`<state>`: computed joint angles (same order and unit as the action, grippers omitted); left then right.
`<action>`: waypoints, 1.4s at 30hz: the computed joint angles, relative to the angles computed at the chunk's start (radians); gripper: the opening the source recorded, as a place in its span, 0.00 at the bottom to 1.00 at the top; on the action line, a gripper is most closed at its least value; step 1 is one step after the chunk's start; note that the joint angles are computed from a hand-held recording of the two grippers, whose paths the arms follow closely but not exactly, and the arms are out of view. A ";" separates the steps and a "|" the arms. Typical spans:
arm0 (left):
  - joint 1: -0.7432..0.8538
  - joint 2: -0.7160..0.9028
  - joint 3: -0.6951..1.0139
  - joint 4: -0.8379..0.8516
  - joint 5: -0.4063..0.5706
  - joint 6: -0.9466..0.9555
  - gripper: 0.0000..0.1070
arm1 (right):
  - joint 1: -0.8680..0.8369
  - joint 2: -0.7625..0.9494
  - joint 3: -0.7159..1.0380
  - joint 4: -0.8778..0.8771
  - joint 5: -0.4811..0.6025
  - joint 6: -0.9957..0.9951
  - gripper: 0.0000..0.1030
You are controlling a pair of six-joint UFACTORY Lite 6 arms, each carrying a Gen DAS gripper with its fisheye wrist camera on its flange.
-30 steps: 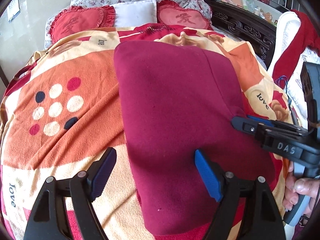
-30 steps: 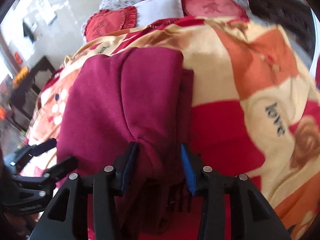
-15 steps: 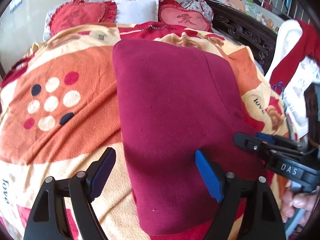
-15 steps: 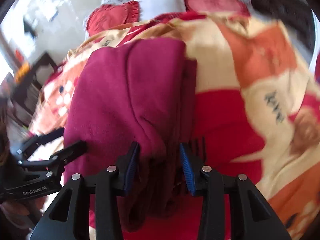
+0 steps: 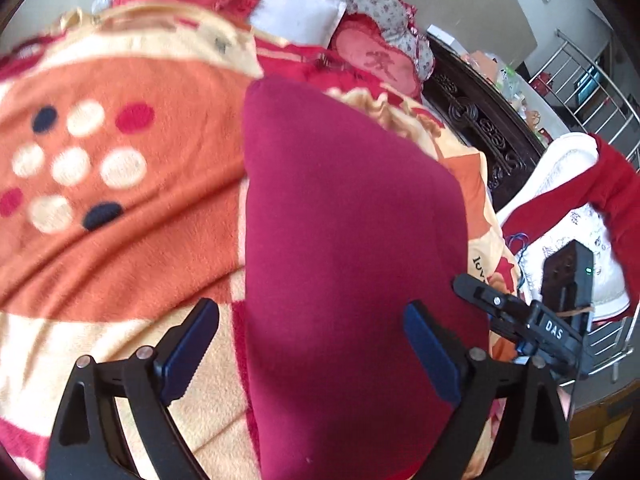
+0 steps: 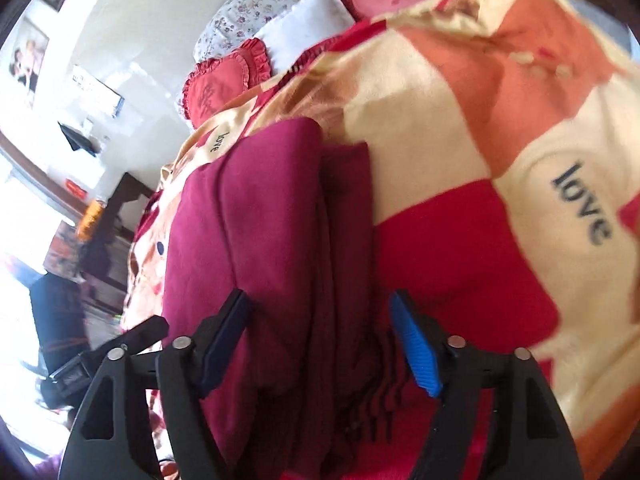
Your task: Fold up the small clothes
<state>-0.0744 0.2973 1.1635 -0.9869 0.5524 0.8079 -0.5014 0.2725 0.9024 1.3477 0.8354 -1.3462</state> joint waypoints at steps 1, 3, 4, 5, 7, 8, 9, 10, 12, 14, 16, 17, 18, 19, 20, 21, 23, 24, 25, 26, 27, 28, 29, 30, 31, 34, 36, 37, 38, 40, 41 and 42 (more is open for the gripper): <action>0.009 0.027 0.016 -0.008 0.022 0.003 0.90 | 0.001 0.034 0.020 0.008 0.017 -0.010 0.58; 0.027 0.099 0.062 -0.040 0.081 0.004 0.93 | 0.007 0.073 0.043 0.039 0.046 -0.046 0.58; 0.030 0.117 0.074 -0.048 0.091 -0.003 0.96 | 0.017 0.083 0.049 0.054 0.058 -0.066 0.59; 0.028 0.129 0.078 -0.065 0.090 0.002 0.96 | 0.024 0.091 0.054 0.062 0.068 -0.077 0.59; 0.010 0.129 0.080 -0.070 0.067 0.008 0.96 | 0.055 0.114 0.073 0.054 0.067 -0.063 0.59; 0.001 0.131 0.085 -0.054 0.062 -0.005 0.96 | 0.070 0.114 0.071 0.059 0.053 -0.062 0.60; -0.014 0.136 0.099 -0.018 0.064 -0.039 0.96 | 0.086 0.105 0.066 0.075 0.038 -0.073 0.59; -0.026 0.135 0.105 0.005 0.065 -0.062 0.88 | 0.103 0.092 0.062 0.081 0.023 -0.075 0.50; -0.056 0.096 0.095 0.080 0.038 -0.128 0.78 | 0.136 0.034 0.033 0.075 -0.038 -0.056 0.37; -0.063 0.045 0.065 0.098 0.030 -0.135 0.68 | 0.135 -0.033 -0.005 0.080 -0.032 -0.046 0.26; -0.052 -0.017 0.032 0.112 0.055 -0.136 0.59 | 0.129 -0.104 -0.030 0.046 0.004 0.004 0.24; -0.044 -0.063 0.011 0.152 0.076 -0.171 0.59 | 0.132 -0.131 -0.038 0.026 0.007 0.027 0.24; -0.038 -0.108 -0.014 0.185 0.089 -0.200 0.59 | 0.141 -0.171 -0.048 0.001 0.015 0.057 0.24; -0.026 -0.150 -0.038 0.209 0.101 -0.214 0.59 | 0.149 -0.202 -0.061 -0.017 0.024 0.079 0.24; -0.012 -0.212 -0.076 0.245 0.117 -0.232 0.59 | 0.169 -0.246 -0.079 -0.042 0.029 0.117 0.24; 0.005 -0.259 -0.103 0.270 0.137 -0.242 0.59 | 0.179 -0.273 -0.091 -0.060 0.034 0.141 0.23; 0.057 -0.362 -0.168 0.314 0.193 -0.252 0.59 | 0.209 -0.344 -0.147 -0.077 0.055 0.192 0.23; 0.083 -0.407 -0.204 0.323 0.213 -0.248 0.59 | 0.209 -0.357 -0.165 -0.077 0.070 0.197 0.23; 0.112 -0.457 -0.248 0.335 0.231 -0.244 0.59 | 0.223 -0.377 -0.195 -0.068 0.076 0.197 0.24; 0.134 -0.489 -0.281 0.345 0.242 -0.234 0.59 | 0.245 -0.397 -0.225 -0.054 0.070 0.191 0.24; 0.157 -0.526 -0.325 0.357 0.248 -0.222 0.59 | 0.274 -0.411 -0.258 -0.036 0.055 0.185 0.24; 0.180 -0.556 -0.370 0.361 0.247 -0.204 0.59 | 0.303 -0.413 -0.284 -0.024 0.037 0.184 0.26; 0.205 -0.569 -0.420 0.366 0.240 -0.178 0.60 | 0.335 -0.408 -0.307 -0.030 0.009 0.197 0.27; 0.219 -0.567 -0.447 0.375 0.234 -0.165 0.63 | 0.358 -0.392 -0.307 -0.054 -0.017 0.217 0.28; 0.225 -0.581 -0.481 0.394 0.215 -0.166 0.69 | 0.387 -0.383 -0.305 -0.104 -0.058 0.257 0.29; 0.255 -0.705 -0.570 0.401 0.156 -0.133 0.76 | 0.400 -0.497 -0.346 -0.203 -0.113 0.339 0.31; 0.245 -0.810 -0.610 0.475 0.103 -0.192 0.79 | 0.405 -0.619 -0.363 -0.284 -0.137 0.428 0.31; 0.254 -0.854 -0.632 0.496 0.085 -0.200 0.80 | 0.426 -0.700 -0.374 -0.335 -0.163 0.478 0.31; 0.251 -0.888 -0.646 0.518 0.061 -0.219 0.81 | 0.464 -0.770 -0.376 -0.391 -0.184 0.524 0.29; 0.222 -0.915 -0.655 0.568 0.027 -0.284 0.83 | 0.548 -0.870 -0.379 -0.491 -0.217 0.613 0.17; 0.208 -0.920 -0.660 0.602 0.012 -0.325 0.83 | 0.592 -0.896 -0.380 -0.511 -0.240 0.636 0.15; 0.186 -0.921 -0.662 0.640 0.005 -0.378 0.83 | 0.639 -0.918 -0.390 -0.535 -0.260 0.665 0.11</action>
